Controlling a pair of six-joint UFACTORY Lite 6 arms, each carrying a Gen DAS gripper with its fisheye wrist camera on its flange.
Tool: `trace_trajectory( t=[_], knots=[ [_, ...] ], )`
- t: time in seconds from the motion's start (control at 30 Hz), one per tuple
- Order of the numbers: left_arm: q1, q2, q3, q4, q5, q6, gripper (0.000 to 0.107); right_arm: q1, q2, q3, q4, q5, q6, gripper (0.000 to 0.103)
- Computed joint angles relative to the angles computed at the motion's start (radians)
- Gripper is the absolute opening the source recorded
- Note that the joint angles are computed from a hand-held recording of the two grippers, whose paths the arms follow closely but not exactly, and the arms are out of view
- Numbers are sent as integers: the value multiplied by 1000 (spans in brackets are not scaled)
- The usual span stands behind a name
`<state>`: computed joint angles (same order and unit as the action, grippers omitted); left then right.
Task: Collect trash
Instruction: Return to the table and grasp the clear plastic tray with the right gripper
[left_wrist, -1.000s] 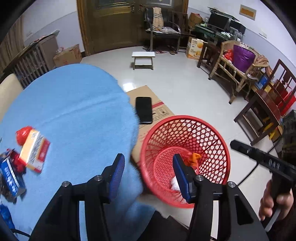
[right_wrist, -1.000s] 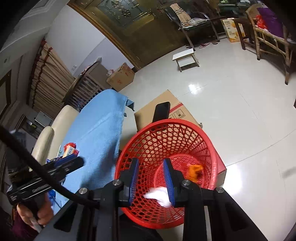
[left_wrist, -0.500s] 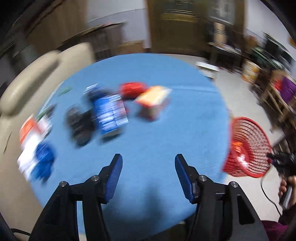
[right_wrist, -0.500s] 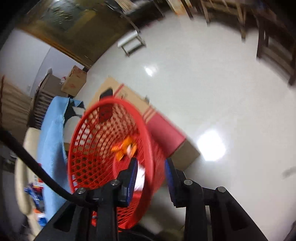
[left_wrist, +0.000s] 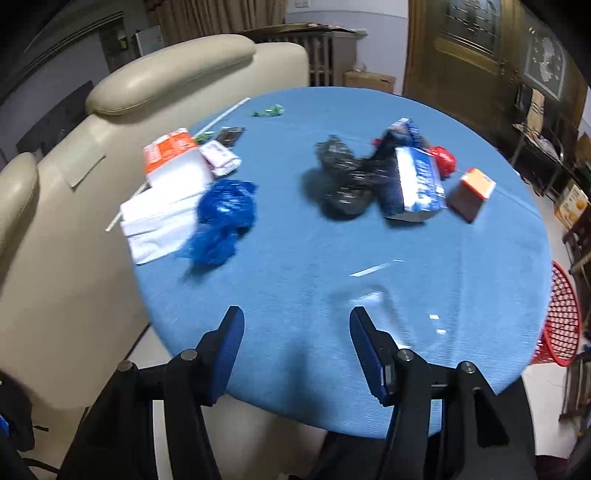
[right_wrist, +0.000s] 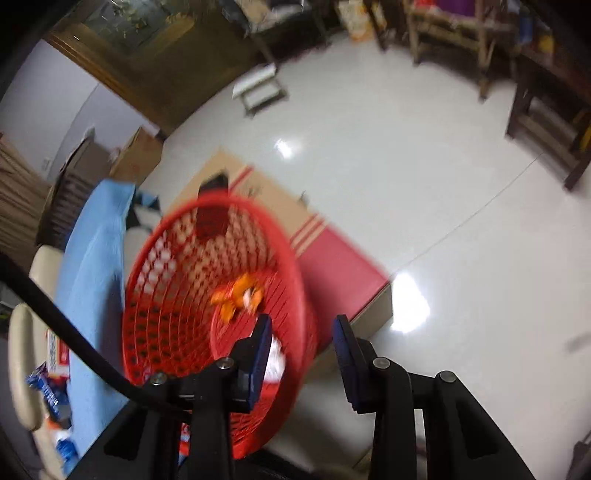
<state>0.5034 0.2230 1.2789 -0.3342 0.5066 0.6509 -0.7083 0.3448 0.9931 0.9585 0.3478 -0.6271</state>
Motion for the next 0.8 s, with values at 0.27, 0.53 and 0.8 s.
trace_trajectory(
  t=[0.27, 0.53, 0.8],
  knots=[
    [123, 169, 223, -87, -9, 98, 60, 202, -244, 7, -108, 61, 98, 44],
    [294, 281, 363, -241, 72, 267, 63, 722, -170, 160, -58, 134, 76, 72],
    [358, 327, 387, -321, 110, 356, 63, 1136, 215, 699, -284, 261, 336, 72]
  ],
)
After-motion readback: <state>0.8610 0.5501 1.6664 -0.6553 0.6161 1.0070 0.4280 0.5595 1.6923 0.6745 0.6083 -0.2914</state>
